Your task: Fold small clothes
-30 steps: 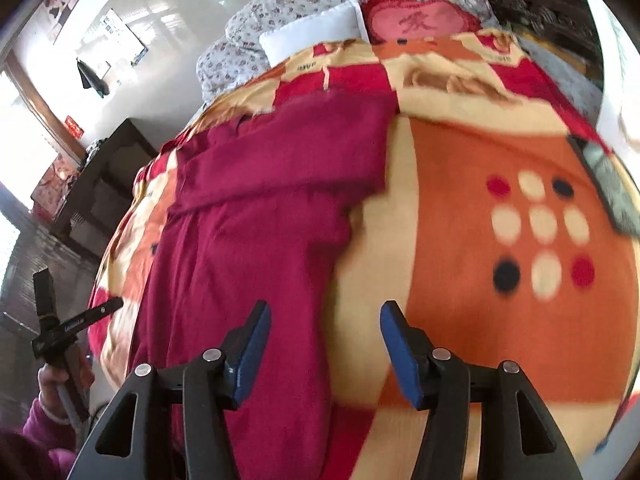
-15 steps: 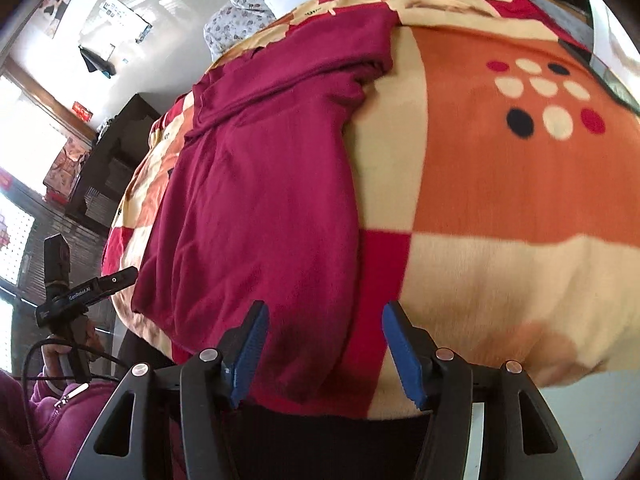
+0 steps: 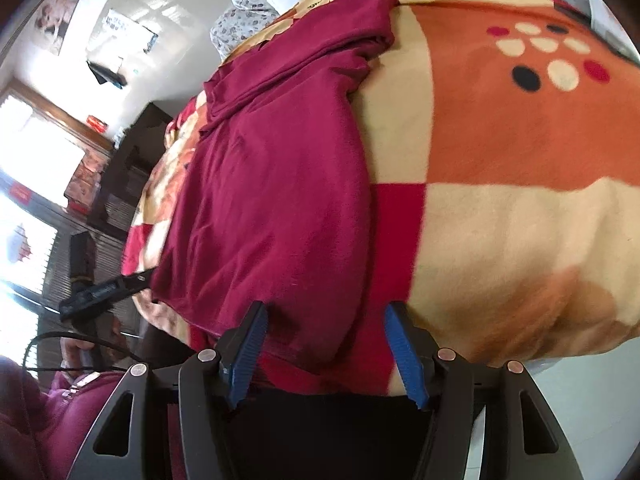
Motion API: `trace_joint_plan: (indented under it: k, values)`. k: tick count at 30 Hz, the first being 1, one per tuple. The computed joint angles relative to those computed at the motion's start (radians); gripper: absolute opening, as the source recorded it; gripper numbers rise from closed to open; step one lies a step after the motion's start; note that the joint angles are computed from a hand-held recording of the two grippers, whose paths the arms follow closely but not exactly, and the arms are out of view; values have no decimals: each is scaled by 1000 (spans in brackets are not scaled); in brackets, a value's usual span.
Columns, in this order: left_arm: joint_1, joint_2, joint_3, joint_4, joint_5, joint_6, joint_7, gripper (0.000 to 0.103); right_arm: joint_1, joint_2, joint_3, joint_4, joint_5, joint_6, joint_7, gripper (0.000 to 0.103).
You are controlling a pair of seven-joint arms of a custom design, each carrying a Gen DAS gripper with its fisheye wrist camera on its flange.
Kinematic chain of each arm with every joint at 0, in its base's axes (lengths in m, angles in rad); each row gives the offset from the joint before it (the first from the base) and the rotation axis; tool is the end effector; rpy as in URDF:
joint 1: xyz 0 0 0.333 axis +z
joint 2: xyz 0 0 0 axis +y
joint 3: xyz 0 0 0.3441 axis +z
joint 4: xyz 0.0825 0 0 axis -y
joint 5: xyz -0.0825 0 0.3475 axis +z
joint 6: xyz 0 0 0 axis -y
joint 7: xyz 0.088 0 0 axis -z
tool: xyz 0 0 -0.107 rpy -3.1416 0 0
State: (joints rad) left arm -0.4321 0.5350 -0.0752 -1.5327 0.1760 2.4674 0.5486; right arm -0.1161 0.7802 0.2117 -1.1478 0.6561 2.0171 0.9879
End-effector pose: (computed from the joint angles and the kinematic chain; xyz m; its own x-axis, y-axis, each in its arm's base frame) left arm 0.6291 -0.3372 0.4303 0.3524 -0.8968 0.2676 -0.8541 -0.4251 -0.2997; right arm 0.7545 0.0527 0.4011 0.3839 -0.7149 -0.5844 -0.9127 -0.1978 -0.3575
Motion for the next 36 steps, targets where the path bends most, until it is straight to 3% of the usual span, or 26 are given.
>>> trace_joint_plan:
  k: [4,11,13,15,17,19,26,30,36]
  values:
    - [12,25,-12,55,-29,-56,19,84,-29,25,33,25,52,-64,-29,58]
    - [20,2,-9,2,-55,22,3,84,-44,40,36,18,119,-71,-27,56]
    - [19,-16,-5,-23,-52,33,-1,67,-36,20,26,-15,116,-36,-52,45]
    - [17,-38,1,-53,-46,33,-19,29,-26,-8,13,-56,103,10,-74,33]
    - [33,-55,-10,-92,-65,73,-23,13,-32,-23,16,-77,115,29,-91,19]
    - [45,-70,-20,-127,-83,119,-11,9,-39,-39,22,-96,129,44,-117,9]
    - [16,-194,28,-275,13,231,-64,6,-50,-84,38,-106,181,2,-182,8]
    - [27,-277,27,-374,73,257,-126,6,-53,-122,28,-125,205,-50,-228,7]
    - [46,-240,-10,-346,73,238,-161,6,-20,-94,-5,-99,179,-79,-195,7]
